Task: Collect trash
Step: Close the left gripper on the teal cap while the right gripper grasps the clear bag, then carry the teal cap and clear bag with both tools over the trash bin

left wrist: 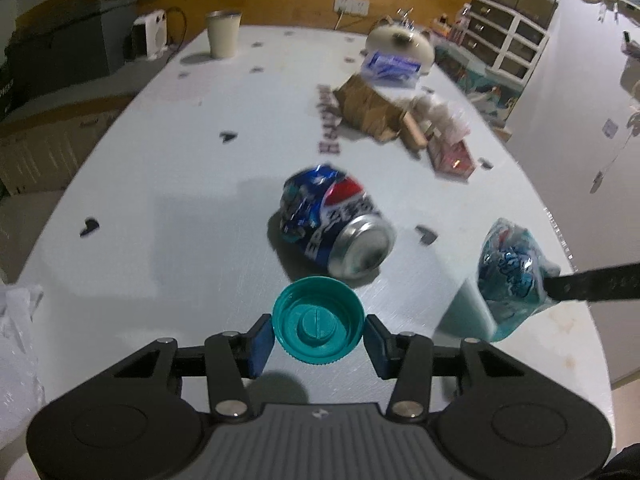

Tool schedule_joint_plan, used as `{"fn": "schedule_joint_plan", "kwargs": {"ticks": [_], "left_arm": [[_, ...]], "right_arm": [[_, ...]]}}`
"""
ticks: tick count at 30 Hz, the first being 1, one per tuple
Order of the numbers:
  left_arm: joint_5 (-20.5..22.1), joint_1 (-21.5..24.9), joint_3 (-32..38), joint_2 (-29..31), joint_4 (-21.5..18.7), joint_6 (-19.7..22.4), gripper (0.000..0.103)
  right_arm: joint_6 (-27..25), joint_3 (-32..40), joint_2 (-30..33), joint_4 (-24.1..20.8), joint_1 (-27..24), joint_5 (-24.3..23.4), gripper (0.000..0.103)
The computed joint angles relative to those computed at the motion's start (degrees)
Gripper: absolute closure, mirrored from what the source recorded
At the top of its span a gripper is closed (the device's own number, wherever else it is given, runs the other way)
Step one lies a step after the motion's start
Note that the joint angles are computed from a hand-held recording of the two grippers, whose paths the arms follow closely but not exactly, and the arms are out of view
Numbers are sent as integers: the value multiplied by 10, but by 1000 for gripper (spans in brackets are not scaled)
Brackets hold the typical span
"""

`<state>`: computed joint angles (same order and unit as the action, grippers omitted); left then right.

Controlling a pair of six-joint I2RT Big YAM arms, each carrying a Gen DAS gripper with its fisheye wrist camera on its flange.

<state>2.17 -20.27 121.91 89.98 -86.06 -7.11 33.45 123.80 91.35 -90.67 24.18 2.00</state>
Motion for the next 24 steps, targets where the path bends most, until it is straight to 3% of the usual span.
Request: {"fn": "schedule_joint_plan", "kwargs": {"ticks": [8,13,18,24], "left_arm": [[20,-13,2,-12,9,2,54],[42,-24,-21,-11,21,4,54],[51,-32,-26,-5,15,14,54],[47,-29,-31,-9,13,13,54]], "right_arm": [[13,-24,-29,13,11,10,100],[18,-43,-44,11,20,-14,100],[35,-55,-39,1,19,-36,98],[36,-61,-25,-9,17,-24,96]]}}
